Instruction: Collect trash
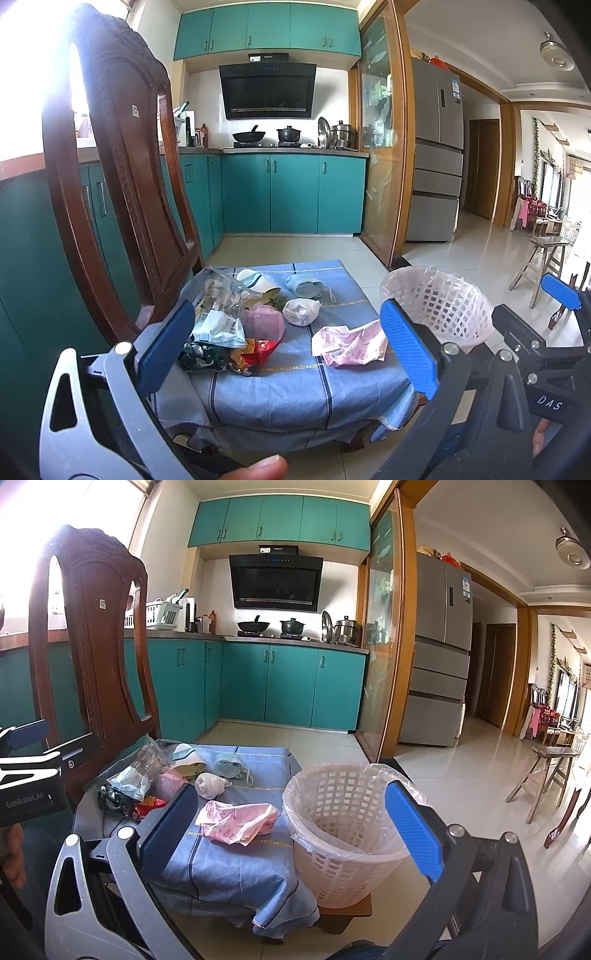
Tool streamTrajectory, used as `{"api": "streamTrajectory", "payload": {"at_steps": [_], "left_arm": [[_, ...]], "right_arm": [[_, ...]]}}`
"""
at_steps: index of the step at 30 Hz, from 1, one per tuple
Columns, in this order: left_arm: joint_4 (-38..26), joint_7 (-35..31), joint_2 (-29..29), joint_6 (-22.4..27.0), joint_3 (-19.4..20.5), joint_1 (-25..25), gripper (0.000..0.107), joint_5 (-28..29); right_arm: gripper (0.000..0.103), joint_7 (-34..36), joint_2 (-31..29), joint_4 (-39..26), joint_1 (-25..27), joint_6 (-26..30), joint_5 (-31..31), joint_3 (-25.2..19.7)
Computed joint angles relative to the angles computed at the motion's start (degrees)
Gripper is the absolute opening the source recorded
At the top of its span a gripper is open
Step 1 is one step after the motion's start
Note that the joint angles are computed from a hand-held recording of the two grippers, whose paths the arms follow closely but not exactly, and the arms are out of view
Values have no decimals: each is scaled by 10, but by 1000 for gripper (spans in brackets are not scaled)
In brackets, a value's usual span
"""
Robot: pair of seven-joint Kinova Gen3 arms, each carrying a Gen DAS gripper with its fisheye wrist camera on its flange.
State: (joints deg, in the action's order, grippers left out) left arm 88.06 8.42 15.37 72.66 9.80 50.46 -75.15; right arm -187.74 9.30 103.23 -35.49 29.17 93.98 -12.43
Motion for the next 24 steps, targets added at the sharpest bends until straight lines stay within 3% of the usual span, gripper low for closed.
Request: {"api": "streamTrajectory", "payload": {"at_steps": [24], "left_arm": [[-14,-9,8,27,-4,5,100,11]], "right_arm": [[100,-12,9,-4,-8,26,9,1]]}}
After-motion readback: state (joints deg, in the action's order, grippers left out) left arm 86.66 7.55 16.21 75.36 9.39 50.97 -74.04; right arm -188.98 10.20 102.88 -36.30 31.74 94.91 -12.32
